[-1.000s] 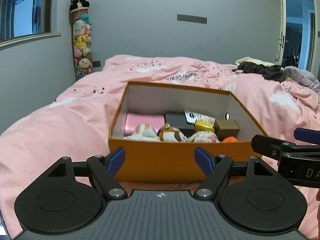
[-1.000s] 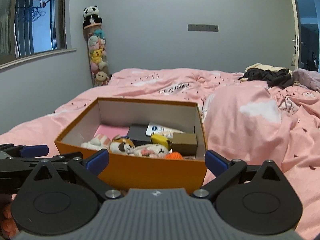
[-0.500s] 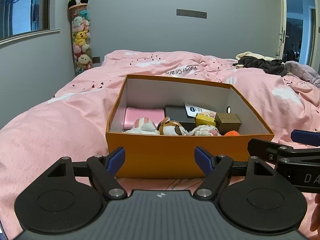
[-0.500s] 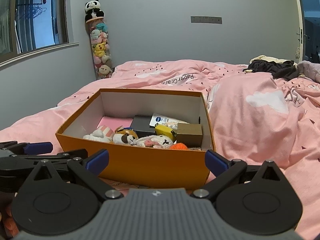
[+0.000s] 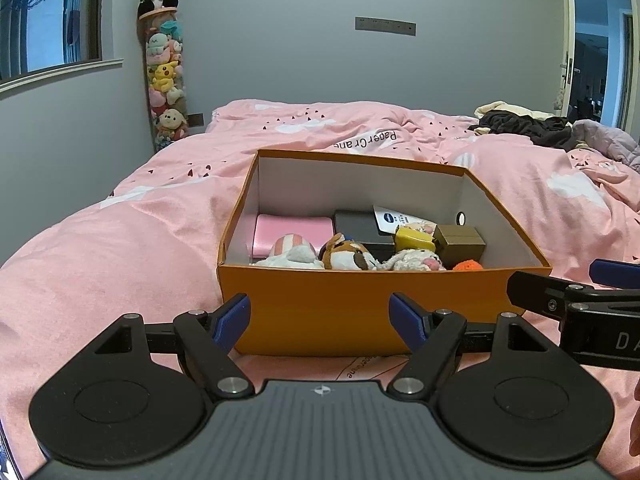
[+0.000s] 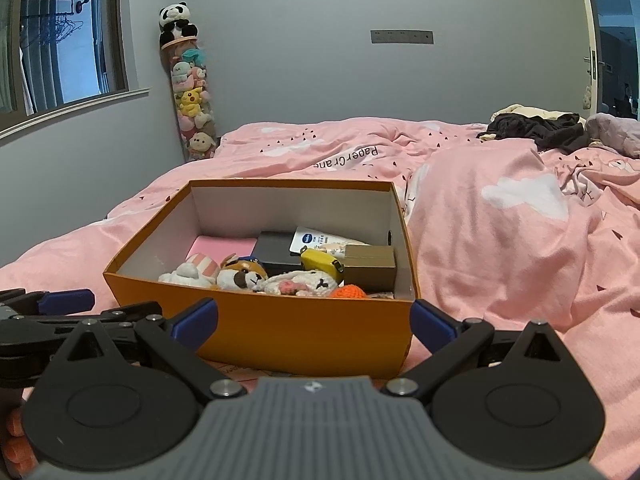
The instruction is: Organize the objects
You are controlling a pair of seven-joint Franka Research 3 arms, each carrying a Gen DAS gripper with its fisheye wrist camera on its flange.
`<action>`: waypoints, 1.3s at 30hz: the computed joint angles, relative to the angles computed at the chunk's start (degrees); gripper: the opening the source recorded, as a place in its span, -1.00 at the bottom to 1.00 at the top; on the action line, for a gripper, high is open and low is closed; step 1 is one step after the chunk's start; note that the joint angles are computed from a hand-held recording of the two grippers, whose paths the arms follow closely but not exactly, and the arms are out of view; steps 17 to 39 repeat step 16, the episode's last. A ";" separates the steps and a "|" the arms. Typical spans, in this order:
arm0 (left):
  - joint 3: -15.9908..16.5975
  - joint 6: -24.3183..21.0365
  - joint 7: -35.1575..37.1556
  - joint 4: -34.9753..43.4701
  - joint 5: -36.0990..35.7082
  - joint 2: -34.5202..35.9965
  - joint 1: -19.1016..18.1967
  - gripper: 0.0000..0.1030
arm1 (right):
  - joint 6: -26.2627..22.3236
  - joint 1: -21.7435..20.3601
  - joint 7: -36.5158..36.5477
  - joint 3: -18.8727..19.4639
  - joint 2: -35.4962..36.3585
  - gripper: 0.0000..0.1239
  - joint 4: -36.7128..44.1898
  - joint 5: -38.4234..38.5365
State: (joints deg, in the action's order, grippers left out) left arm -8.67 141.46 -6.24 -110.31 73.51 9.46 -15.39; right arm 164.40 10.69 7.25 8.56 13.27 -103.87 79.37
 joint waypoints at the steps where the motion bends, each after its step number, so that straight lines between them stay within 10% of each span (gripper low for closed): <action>1: 0.00 -0.02 0.10 0.00 -0.06 0.00 0.00 0.74 | 0.02 0.03 0.20 -0.02 -0.01 0.64 -0.03 -0.21; 39: 0.11 1.02 0.41 -0.46 -0.39 -0.14 0.32 0.74 | -0.23 -0.17 2.24 0.10 0.30 0.64 0.06 -2.44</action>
